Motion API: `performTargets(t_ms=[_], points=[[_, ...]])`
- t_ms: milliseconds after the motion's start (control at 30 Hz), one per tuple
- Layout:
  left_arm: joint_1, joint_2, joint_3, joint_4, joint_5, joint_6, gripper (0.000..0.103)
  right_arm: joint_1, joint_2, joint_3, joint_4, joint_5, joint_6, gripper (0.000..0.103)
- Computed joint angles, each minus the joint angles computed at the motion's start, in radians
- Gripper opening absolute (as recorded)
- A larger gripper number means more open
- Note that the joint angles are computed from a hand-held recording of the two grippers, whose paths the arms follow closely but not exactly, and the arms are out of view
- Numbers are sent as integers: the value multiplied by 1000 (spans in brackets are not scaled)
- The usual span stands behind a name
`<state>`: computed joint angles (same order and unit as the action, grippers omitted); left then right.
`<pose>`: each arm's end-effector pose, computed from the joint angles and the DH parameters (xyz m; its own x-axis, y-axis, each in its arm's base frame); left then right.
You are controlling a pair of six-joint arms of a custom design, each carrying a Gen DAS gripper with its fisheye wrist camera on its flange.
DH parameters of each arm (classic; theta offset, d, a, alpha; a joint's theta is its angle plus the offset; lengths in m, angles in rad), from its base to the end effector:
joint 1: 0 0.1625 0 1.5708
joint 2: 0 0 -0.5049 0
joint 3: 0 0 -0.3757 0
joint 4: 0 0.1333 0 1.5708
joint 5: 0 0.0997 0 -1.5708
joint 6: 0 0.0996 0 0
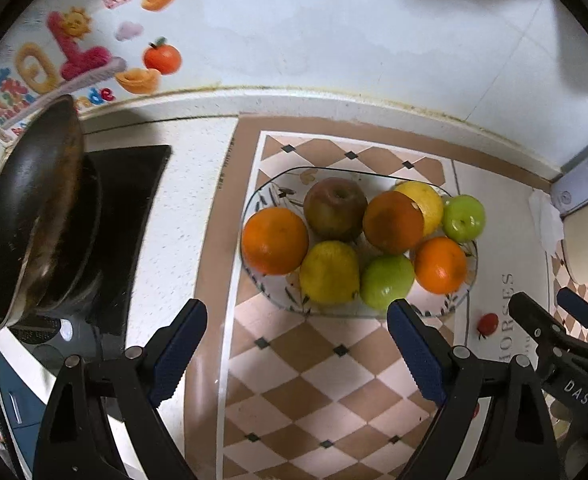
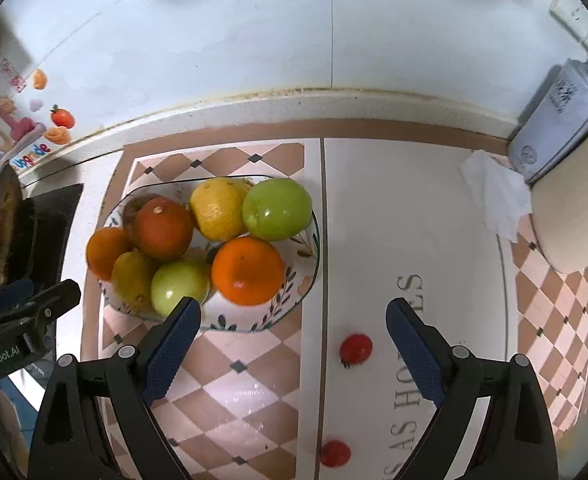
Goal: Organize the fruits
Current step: 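Withdraw both tools from the plate toward the cherry tomatoes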
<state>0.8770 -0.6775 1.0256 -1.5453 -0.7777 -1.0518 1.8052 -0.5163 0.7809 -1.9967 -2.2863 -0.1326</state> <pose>-0.3634 -0.7563 0.2494 -0.7020 -0.2998 -0.6459 -0.0287 0.9182 -0.3950 0.2780 -0.8715 0.2553 -0.7216 -0.1991 0.6630 -0.3275 0.9420 -0.0736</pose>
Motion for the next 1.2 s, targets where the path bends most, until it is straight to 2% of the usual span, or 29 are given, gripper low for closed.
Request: performTargets(t_ms=[267, 633, 1000, 1200], points=[[-83, -101, 146, -45, 67, -40, 92, 49, -123, 195, -150, -3, -39, 96], [-189, -193, 261, -47, 140, -98, 92, 116, -279, 415, -296, 22, -56, 96], [-269, -246, 327, 2, 204, -179, 92, 162, -382, 558, -405, 35, -68, 96], [-290, -259, 345, 7, 216, -196, 92, 174, -412, 597, -441, 45, -65, 96]])
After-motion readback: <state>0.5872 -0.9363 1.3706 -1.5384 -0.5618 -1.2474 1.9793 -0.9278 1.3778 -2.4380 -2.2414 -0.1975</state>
